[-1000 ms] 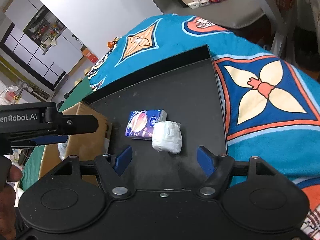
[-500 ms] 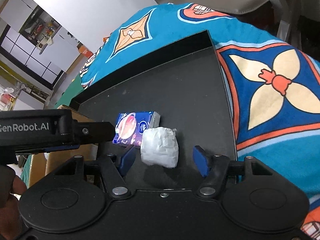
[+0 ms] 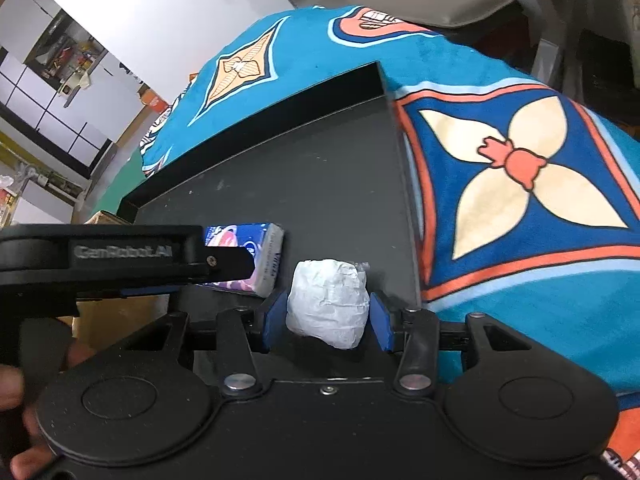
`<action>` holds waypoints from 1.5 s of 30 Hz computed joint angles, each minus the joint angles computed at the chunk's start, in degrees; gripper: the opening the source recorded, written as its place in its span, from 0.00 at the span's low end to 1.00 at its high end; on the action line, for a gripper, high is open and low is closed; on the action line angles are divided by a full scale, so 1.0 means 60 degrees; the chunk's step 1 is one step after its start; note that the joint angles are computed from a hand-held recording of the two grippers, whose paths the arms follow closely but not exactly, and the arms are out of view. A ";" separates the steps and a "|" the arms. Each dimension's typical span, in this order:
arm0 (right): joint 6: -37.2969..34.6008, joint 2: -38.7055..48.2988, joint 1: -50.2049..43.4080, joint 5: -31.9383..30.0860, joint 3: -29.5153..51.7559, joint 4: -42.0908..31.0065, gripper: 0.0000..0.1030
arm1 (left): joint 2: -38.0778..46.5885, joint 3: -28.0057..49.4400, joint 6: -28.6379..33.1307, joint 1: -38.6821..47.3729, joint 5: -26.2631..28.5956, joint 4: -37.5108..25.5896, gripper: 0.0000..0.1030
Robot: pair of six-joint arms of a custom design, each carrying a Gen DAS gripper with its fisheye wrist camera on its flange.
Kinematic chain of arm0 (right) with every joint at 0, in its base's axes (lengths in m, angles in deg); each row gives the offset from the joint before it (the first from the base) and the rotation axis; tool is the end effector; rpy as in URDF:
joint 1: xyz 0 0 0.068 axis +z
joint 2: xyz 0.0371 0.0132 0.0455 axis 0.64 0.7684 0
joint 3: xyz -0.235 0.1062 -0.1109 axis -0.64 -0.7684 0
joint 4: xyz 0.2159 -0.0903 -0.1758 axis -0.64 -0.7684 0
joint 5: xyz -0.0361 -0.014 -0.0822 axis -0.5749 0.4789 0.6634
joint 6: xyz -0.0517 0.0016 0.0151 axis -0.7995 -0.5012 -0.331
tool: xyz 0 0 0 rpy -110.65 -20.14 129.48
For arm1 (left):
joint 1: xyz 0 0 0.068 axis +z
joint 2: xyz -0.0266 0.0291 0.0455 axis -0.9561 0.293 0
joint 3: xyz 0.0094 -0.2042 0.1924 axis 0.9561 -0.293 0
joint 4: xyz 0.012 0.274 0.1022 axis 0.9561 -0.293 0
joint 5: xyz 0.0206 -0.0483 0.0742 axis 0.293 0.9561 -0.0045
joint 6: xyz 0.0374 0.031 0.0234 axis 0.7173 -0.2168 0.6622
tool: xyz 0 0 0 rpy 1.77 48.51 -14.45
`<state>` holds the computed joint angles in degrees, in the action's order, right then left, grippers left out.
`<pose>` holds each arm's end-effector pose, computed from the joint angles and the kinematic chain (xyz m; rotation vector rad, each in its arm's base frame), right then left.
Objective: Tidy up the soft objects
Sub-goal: 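Grasp the purple snack box with the left gripper while the right gripper holds the ball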
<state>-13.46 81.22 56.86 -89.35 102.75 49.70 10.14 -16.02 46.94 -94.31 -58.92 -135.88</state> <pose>0.1843 0.0727 0.1686 -0.3262 2.6294 0.7476 0.1709 -0.0598 0.2076 -0.5177 2.7363 -0.0085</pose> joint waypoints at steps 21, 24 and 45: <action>0.0026 -0.0628 0.0613 0.0875 0.0373 -0.1289 0.44 | 0.0173 -0.0581 0.0304 0.0537 0.0592 0.0404 0.37; 0.0126 -0.0910 0.0690 0.0964 0.0467 -0.1497 0.44 | -0.0375 -0.0442 0.0238 0.0444 0.0585 -0.0110 0.30; 0.0558 -0.2138 0.0914 0.1409 0.0390 -0.2109 0.44 | -0.1528 -0.0098 0.0296 0.0021 0.0707 -0.1169 0.22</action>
